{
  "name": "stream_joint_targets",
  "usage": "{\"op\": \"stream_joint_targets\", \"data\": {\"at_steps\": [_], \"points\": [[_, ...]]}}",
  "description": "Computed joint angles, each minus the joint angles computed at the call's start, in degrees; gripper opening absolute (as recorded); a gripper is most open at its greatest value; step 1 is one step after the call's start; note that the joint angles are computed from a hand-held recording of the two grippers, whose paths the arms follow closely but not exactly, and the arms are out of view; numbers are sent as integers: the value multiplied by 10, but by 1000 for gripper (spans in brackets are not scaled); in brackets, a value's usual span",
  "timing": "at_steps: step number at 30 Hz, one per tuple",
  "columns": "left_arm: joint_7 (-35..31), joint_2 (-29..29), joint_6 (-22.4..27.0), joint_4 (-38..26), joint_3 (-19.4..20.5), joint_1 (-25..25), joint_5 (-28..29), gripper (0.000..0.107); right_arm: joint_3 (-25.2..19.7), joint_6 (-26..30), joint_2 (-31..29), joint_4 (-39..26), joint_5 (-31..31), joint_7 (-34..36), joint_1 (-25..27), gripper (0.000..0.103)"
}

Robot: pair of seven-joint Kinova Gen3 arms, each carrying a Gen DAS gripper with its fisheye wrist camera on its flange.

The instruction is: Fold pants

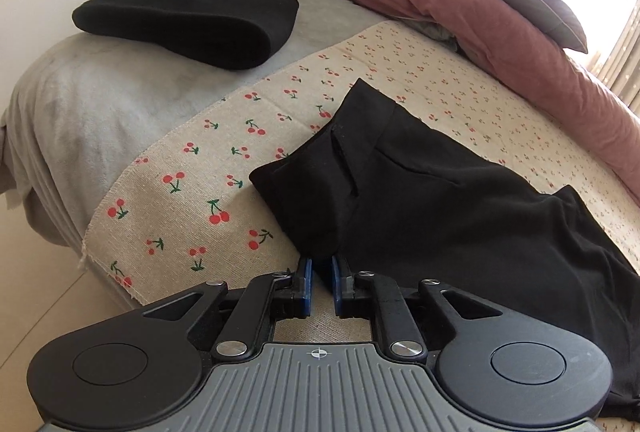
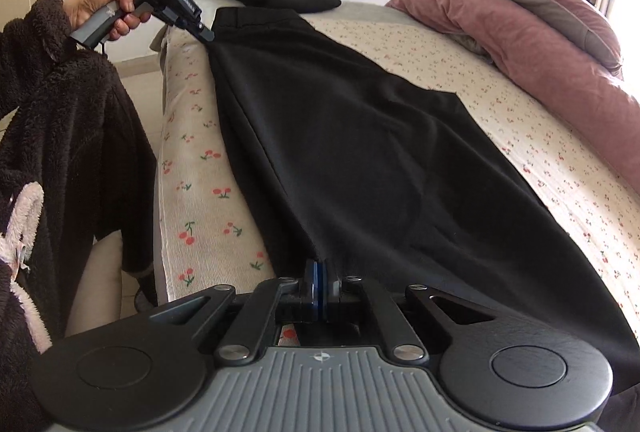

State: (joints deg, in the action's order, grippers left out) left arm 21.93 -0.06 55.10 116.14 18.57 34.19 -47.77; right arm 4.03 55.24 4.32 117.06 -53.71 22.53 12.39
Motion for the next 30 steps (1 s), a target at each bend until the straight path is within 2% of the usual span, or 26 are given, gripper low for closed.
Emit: {"op": "stream_joint_targets", "data": {"at_steps": [2,4,5,6,9,11,12,13,15,19,23,26,28,30], "points": [[-4,8,31,-13,10,11,-9,21,-4,-13,-5,0,19,-17,-8,6],[-18,21,72,-36,16,27,-11,38,0,4,-10,-7,24,-22,-6,20],[-19,26,89,-44,17,37,-14,58,10,23,-11,-12,17,-19,-4,29],[-18,30,105,-51,19,47,-19,70,15,46,-10,-18,4,-12,9,41],[-28,39,136,-71,21,74,-34,72,-16,61,-16,-18,-33,-2,71,42],[-32,44,139,-82,21,90,-51,78,-11,25,-31,-9,-56,-20,70,43],[-35,48,134,-87,20,95,-60,81,3,1,-37,-7,-61,-43,54,46],[-46,52,122,-94,12,104,-67,81,21,-22,-40,-8,-66,-66,36,48],[-75,61,84,-105,-15,126,-78,83,29,-69,-40,-9,-72,-113,27,51],[-133,89,-9,-129,-23,117,-97,86,36,-162,-28,-8,-87,-206,17,58],[-200,123,-103,-161,34,39,-89,86,101,-255,-19,-5,-75,-299,-56,61],[-270,170,-146,-202,103,-25,-84,88,116,-307,2,-12,-60,-369,-69,61],[-316,205,-153,-235,133,-42,-84,88,146,-331,20,-21,-49,-416,-100,61],[-363,234,-168,-268,130,-34,-76,88,146,-347,40,-34,-33,-462,-96,61]]}}
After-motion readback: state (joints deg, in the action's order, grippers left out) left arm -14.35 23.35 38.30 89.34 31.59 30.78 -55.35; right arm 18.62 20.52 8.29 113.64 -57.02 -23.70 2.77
